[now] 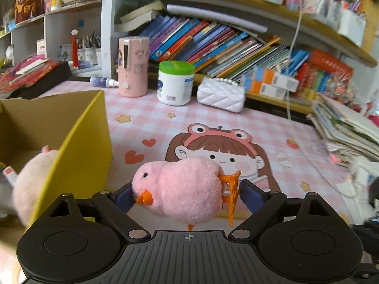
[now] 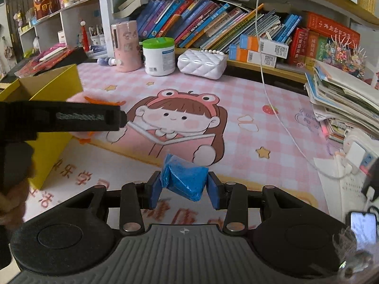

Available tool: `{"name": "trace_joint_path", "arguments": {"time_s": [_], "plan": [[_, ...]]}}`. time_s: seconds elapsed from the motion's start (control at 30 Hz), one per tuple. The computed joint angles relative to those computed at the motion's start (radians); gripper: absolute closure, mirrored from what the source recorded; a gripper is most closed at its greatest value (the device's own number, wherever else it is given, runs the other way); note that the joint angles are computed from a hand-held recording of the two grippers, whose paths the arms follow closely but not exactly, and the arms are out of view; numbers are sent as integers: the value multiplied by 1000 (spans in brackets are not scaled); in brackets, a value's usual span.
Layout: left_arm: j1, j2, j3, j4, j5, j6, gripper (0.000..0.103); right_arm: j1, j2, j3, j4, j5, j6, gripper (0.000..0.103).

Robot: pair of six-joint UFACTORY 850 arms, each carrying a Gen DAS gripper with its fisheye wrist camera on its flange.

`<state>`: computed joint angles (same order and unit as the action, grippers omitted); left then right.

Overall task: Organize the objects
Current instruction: 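Carry the blue packet in the right tool and pink chick in the left tool to the yellow box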

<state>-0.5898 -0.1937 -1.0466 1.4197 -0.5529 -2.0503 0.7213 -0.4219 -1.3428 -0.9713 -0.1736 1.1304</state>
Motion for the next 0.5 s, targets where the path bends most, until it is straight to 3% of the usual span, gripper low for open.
{"name": "trace_joint_path", "arguments": {"time_s": [0.13, 0.3, 0.5], "plan": [[-14, 89, 85, 63, 39, -40, 11, 47, 29, 38, -158, -63, 178, 65], [-63, 193, 176, 128, 32, -79, 11, 108, 66, 79, -221, -131, 285, 65], [-86, 344, 298, 80, 7, -85, 11, 188, 113, 129, -268, -192, 375, 65]]}}
